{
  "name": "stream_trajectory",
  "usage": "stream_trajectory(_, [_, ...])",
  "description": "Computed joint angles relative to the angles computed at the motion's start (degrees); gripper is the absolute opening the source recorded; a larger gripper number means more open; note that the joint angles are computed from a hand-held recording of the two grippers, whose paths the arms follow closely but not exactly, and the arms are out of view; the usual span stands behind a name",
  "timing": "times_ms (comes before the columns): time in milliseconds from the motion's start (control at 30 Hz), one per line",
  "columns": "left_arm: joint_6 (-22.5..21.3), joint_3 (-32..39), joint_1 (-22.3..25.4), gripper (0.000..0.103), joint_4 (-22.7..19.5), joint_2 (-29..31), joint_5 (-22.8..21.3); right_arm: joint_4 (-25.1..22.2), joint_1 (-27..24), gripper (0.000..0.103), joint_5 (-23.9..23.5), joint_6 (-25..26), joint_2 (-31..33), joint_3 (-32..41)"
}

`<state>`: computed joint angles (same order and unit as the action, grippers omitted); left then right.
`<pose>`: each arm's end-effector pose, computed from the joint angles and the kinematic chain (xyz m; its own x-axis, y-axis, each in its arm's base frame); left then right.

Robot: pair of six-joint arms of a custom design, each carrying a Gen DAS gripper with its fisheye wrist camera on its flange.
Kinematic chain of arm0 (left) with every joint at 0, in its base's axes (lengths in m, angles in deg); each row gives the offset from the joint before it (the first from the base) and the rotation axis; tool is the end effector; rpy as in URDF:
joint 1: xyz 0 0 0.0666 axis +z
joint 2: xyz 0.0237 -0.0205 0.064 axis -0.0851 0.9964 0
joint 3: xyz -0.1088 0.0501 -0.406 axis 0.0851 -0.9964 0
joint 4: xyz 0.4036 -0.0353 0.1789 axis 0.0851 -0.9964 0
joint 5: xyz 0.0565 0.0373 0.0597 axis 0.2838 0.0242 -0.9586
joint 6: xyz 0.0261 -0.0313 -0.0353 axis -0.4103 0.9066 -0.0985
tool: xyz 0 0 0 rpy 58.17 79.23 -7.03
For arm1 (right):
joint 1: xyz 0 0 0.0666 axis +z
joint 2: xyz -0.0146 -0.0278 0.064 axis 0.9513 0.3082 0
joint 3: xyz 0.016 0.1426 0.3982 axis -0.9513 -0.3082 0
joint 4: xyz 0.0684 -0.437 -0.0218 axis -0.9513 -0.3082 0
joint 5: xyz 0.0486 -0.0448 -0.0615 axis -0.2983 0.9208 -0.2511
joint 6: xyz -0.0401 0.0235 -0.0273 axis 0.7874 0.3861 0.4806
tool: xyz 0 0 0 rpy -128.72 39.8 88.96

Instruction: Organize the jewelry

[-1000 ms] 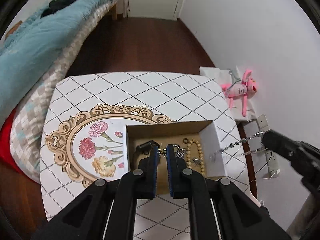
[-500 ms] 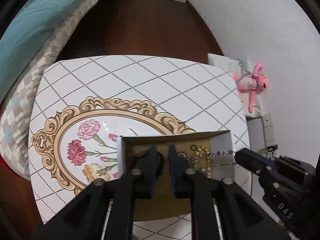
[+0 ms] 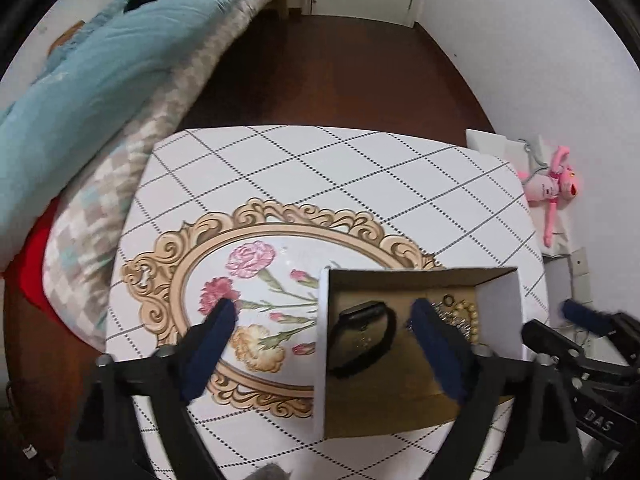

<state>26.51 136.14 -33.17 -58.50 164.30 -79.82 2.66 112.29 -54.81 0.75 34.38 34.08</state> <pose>0.4303 -0.2250 0.4164 -0.9203 -0.1122 -0.3749 -0.1021 0.9937 -0.0469 0.4660 0.3894 0.4042 -0.9420 -0.1552 -0.2976 -0.1820 0.9812 0.0645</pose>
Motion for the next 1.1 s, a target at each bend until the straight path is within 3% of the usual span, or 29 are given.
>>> stream_trajectory(33, [0.0,-0.49,-0.54,0.096,0.01,-0.35,-1.15,-0.48,0.43,0.091,1.86,-0.18,-0.18,-0.28])
stream_trajectory(200, [0.44,-2.64,-2.64,0.103,0.0,-1.67,-5.4,-1.25,1.84,0.102,6.71,-2.23,-0.89,-2.66])
stream_trajectory(367, [1.25,-4.16,-3.9,0.103,-0.12,-2.6,-6.82,-0.36,2.89,0.102,9.9,-4.72,-1.97,-5.25])
stream_trajectory(800, [3.44,-4.2,-5.42,0.103,-0.61,-3.9,-7.96,-0.5,3.43,0.102,11.57,-7.31,-4.04,-6.18])
stream_trajectory(1100, [6.24,-3.65,-8.33,0.103,-3.09,-8.74,-10.29,-1.56,6.02,0.102,16.19,-9.85,-9.45,-7.16])
